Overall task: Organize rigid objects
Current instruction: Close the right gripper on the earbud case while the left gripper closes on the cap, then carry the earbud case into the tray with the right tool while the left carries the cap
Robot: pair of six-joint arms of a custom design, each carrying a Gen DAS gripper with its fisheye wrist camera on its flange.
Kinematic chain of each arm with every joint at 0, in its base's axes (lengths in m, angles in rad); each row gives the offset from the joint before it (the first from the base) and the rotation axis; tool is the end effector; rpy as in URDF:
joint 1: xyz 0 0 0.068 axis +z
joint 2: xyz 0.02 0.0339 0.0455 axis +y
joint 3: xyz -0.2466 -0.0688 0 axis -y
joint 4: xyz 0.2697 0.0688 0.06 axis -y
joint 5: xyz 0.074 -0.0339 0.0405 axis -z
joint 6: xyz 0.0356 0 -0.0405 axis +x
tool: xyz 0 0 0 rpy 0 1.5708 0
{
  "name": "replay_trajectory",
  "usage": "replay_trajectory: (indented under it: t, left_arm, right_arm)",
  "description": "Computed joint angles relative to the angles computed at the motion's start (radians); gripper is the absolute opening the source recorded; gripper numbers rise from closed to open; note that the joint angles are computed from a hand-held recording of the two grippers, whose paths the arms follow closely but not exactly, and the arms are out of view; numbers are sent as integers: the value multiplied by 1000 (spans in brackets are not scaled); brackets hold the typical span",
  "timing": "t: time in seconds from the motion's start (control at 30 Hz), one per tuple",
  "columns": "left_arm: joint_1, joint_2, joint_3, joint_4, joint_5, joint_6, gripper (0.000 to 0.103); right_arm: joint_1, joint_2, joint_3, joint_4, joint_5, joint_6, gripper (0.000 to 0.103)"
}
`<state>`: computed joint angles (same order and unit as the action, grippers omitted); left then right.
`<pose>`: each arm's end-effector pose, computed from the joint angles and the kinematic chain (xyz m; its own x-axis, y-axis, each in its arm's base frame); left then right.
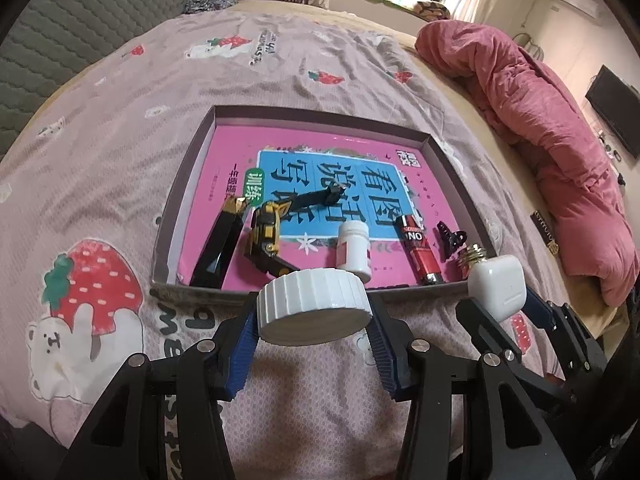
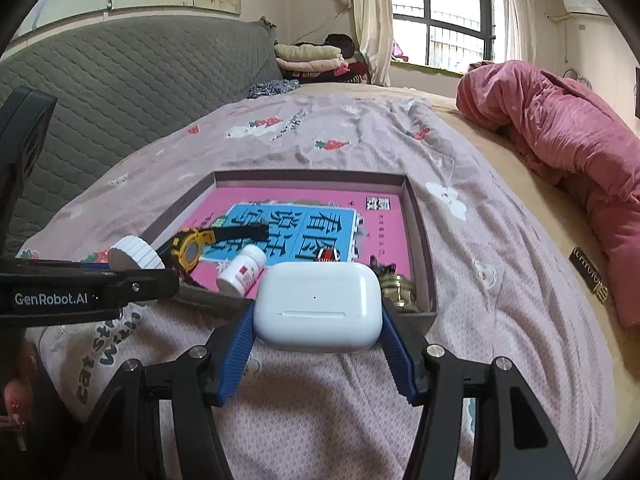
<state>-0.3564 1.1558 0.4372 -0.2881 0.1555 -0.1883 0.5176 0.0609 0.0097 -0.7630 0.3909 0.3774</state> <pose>0.2056 -0.0824 0.1145 -0.8570 0.1217 -0.5007 0.2666 0.9363 -0.2286 0.1107 0.0474 0.0969 -0.6723 0.0093 -0.7402 0.0189 0.9998 -0.0046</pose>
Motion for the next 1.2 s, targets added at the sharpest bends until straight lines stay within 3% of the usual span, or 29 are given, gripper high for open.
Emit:
replay_trajectory:
  t: [0.67, 1.2]
  left_arm:
    - [-15, 20, 86, -7, -18, 14, 53]
    - [77, 242, 242, 59, -5, 52, 53]
  right_arm:
    - [-134, 96, 86, 114, -74, -111, 59]
    - [-181, 472, 134, 420, -124, -181, 60]
